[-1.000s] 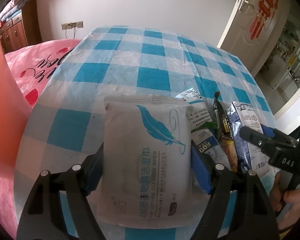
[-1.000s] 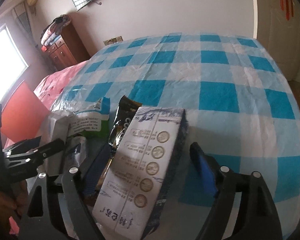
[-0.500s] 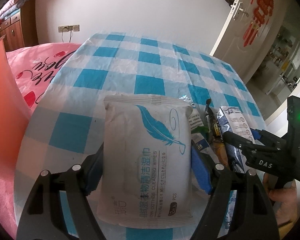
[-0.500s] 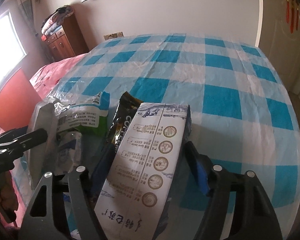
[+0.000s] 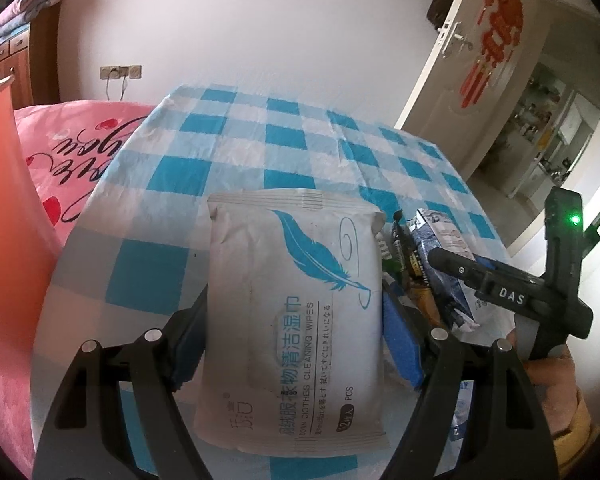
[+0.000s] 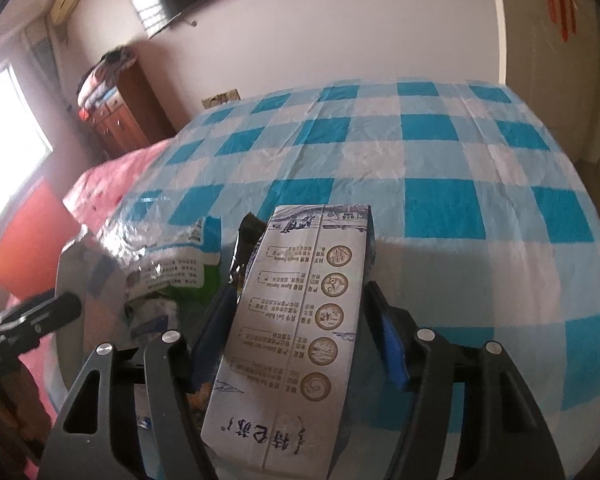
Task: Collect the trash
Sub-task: 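Grasp the white wet-wipes pack with left tool while right tool grasps white carton, then carry both items over the orange bucket and open both tools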
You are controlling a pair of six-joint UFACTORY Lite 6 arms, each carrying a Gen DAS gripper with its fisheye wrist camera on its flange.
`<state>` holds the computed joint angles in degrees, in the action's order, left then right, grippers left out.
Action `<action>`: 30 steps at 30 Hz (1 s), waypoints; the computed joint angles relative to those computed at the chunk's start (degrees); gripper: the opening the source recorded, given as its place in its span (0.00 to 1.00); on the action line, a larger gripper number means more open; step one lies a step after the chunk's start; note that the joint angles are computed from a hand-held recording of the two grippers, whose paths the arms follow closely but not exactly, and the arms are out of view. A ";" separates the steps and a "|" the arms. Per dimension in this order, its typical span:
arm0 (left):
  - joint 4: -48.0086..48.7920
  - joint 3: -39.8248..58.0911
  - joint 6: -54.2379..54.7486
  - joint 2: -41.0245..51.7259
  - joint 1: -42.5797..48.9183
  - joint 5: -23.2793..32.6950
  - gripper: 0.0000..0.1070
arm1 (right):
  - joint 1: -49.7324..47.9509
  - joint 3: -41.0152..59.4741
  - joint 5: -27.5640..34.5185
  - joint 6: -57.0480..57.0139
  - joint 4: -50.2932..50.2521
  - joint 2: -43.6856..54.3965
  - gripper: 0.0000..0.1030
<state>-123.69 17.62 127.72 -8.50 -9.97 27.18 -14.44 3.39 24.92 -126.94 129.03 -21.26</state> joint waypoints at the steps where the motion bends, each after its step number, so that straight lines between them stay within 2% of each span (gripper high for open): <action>1: 0.73 -0.12 -0.18 -0.19 0.52 0.53 0.72 | -1.04 0.11 0.72 1.95 -1.74 0.00 0.63; 8: 8.98 -0.83 -5.11 -2.94 5.40 4.72 0.72 | -5.07 -1.06 -1.08 22.32 -18.97 -11.13 0.62; 11: 13.21 -1.08 -8.16 -5.45 7.04 5.98 0.72 | -7.33 -0.68 0.47 31.97 -28.22 -14.30 0.62; 18: 22.47 -0.55 -15.81 -11.11 10.34 7.93 0.72 | -6.50 1.98 4.18 47.73 -39.46 -17.78 0.62; 20: 25.45 -0.11 -18.30 -12.51 12.09 8.96 0.72 | -4.39 3.02 4.12 51.48 -40.95 -18.64 0.62; 25: 32.77 1.19 -23.59 -16.53 19.74 13.91 0.72 | 7.50 7.98 -1.23 62.36 -44.24 -19.72 0.62; 30: 38.98 4.33 -27.44 -18.24 31.85 21.71 0.72 | 24.03 17.22 -10.37 68.05 -43.67 -13.88 0.62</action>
<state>-84.71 21.95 100.28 -26.74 21.88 48.89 9.59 20.61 14.55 -58.89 85.36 -35.14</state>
